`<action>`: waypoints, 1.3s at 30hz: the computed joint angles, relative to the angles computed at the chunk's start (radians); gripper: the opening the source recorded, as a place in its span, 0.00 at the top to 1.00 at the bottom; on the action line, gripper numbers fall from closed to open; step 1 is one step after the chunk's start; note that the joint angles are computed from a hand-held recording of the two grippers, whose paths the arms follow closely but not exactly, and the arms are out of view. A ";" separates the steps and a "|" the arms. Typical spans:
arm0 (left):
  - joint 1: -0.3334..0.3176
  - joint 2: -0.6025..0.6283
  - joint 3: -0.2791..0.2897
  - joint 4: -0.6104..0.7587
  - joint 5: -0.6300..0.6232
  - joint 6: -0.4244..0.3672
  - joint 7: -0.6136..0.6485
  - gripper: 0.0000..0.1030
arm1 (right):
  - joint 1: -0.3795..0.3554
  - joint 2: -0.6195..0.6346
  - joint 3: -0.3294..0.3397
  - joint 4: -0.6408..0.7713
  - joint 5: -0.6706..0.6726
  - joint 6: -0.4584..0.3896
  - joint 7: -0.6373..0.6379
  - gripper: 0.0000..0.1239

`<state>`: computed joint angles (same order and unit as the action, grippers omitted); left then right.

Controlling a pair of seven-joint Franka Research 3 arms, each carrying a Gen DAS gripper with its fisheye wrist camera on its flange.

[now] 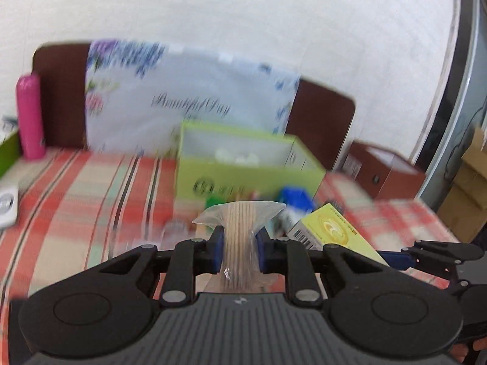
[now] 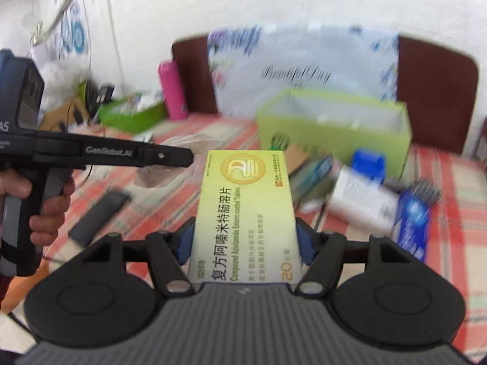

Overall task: Organize objects
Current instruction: 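Place the toothpicks into the lime box with the left tool while the right places the yellow box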

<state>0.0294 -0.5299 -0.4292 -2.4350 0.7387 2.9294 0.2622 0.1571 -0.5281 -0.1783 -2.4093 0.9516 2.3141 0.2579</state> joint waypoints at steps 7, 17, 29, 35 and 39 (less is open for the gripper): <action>0.084 0.299 -0.009 0.324 0.092 0.009 -0.010 0.79 | 0.026 0.272 0.048 0.291 0.110 0.228 0.036 0.48; -0.022 0.820 0.074 0.832 0.100 -0.210 0.167 0.79 | -0.018 0.802 0.157 0.789 -0.248 0.389 0.450 0.48; -0.169 0.906 0.265 0.900 0.072 -0.226 0.207 0.12 | -0.098 0.944 0.301 0.847 -0.373 0.480 0.377 0.18; -0.278 0.735 0.393 0.753 0.306 -0.151 -0.024 0.12 | -0.196 0.787 0.392 0.728 -0.091 0.531 0.147 0.17; -0.290 0.577 0.373 0.636 0.603 -0.146 -0.337 0.04 | -0.245 0.623 0.397 0.616 0.221 0.498 -0.085 0.17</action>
<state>-0.2607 0.0471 -0.0564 -1.7990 1.3420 2.7838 -0.0744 -0.0875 0.0949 0.2188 -1.7937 1.1725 2.8118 0.1731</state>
